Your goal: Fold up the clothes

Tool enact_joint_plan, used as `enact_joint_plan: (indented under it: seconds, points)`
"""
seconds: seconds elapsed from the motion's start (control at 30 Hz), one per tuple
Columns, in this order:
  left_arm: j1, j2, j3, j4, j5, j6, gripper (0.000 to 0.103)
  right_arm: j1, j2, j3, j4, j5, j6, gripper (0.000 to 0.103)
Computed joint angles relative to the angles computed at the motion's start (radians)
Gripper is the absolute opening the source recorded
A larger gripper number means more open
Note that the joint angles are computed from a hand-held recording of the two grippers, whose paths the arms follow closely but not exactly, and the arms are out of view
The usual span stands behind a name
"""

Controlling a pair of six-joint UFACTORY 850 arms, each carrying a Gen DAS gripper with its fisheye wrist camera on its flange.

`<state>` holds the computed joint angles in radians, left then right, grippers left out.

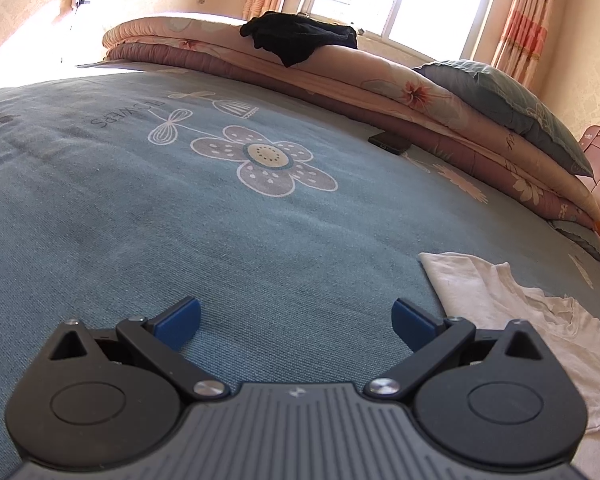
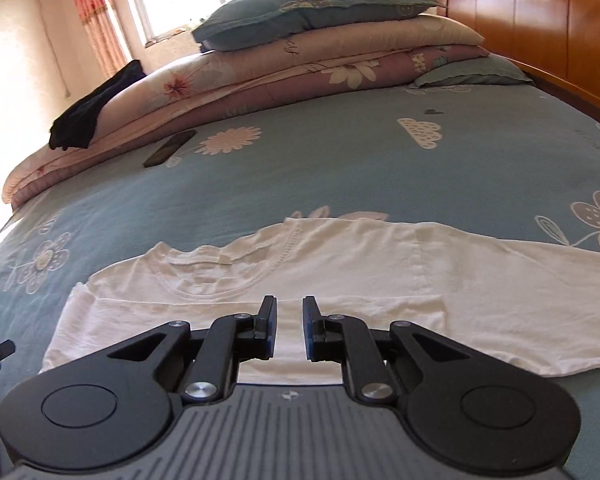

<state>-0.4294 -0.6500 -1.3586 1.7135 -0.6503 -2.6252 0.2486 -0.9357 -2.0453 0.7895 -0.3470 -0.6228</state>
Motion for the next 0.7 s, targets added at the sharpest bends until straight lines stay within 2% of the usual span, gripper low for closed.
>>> enact_joint_plan:
  seconds: [0.03, 0.1, 0.23, 0.3, 0.33, 0.43, 0.47, 0.57, 0.7]
  points:
    - [0.000, 0.002, 0.005, 0.009, -0.006, -0.016, 0.101, 0.012, -0.018, -0.036, 0.076, -0.059, -0.092, 0.016]
    - [0.001, 0.007, 0.012, 0.022, -0.010, -0.041, 0.101, 0.050, -0.068, -0.124, 0.104, -0.158, -0.162, 0.016]
    - [0.003, 0.009, 0.015, 0.032, -0.006, -0.050, 0.101, 0.133, -0.216, -0.376, -0.011, -0.284, -0.122, 0.016]
    - [0.002, 0.009, 0.014, 0.029, -0.010, -0.033, 0.101, 0.161, -0.274, -0.479, -0.065, -0.310, -0.070, 0.016]
    - [0.002, 0.009, 0.013, 0.027, -0.014, -0.028, 0.101, 0.163, -0.273, -0.475, -0.040, -0.327, -0.085, 0.016]
    - [0.003, 0.012, 0.017, 0.037, -0.016, -0.041, 0.101, 0.161, -0.192, -0.318, 0.118, -0.366, -0.207, 0.016]
    - [0.004, 0.014, 0.021, 0.046, -0.015, -0.058, 0.101, 0.158, -0.164, -0.259, 0.170, -0.379, -0.224, 0.020]
    - [0.005, 0.019, 0.032, 0.064, -0.024, -0.100, 0.101, 0.150, -0.127, -0.146, 0.297, -0.417, -0.244, 0.042]
    - [0.007, 0.024, 0.044, 0.079, -0.040, -0.154, 0.101, 0.170, -0.129, -0.099, 0.360, -0.373, -0.241, 0.043]
